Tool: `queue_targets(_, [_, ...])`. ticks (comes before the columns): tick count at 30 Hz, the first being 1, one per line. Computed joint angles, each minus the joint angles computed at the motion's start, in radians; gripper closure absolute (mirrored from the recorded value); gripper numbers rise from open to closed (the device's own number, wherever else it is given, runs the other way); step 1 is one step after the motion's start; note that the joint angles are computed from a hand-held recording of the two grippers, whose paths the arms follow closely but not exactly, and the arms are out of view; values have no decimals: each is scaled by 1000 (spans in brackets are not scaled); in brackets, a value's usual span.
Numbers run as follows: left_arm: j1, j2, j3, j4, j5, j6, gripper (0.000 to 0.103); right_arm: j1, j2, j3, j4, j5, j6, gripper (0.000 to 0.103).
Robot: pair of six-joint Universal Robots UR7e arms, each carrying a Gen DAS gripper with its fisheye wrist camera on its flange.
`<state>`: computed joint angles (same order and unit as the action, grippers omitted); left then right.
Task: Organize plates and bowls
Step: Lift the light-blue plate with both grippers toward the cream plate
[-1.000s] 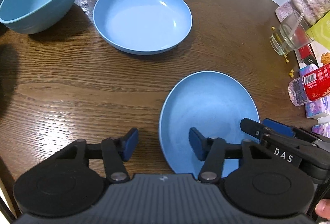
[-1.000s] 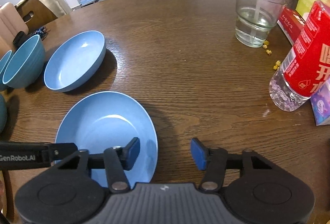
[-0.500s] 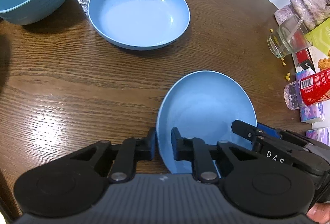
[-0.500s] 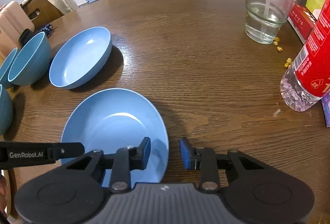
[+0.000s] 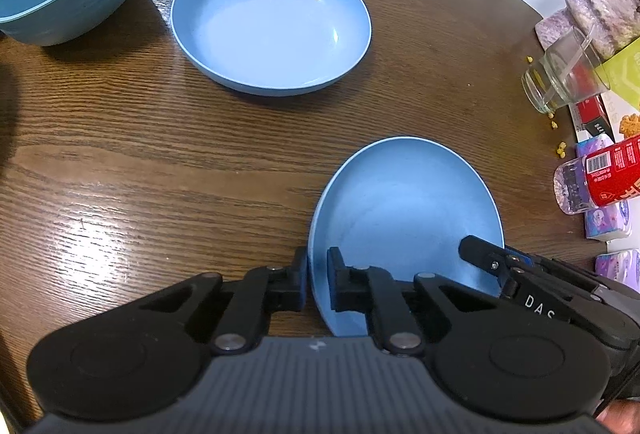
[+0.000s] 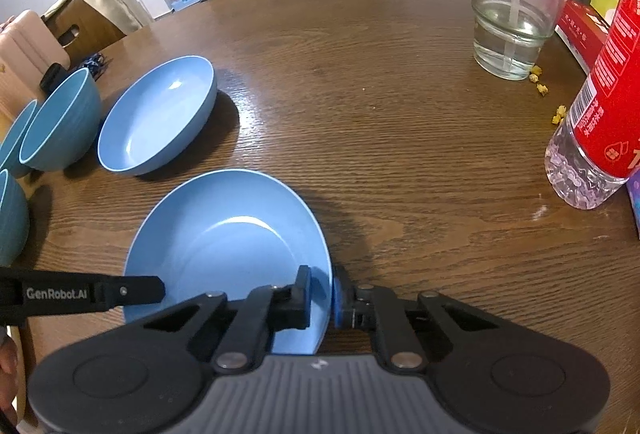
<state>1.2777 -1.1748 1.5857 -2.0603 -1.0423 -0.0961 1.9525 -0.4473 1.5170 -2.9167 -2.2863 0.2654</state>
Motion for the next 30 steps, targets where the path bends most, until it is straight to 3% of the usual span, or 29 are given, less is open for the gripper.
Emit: queue_targets(30, [-11,-66,45,-43,17,3,93,42,19,-6,-52,0,-21,93])
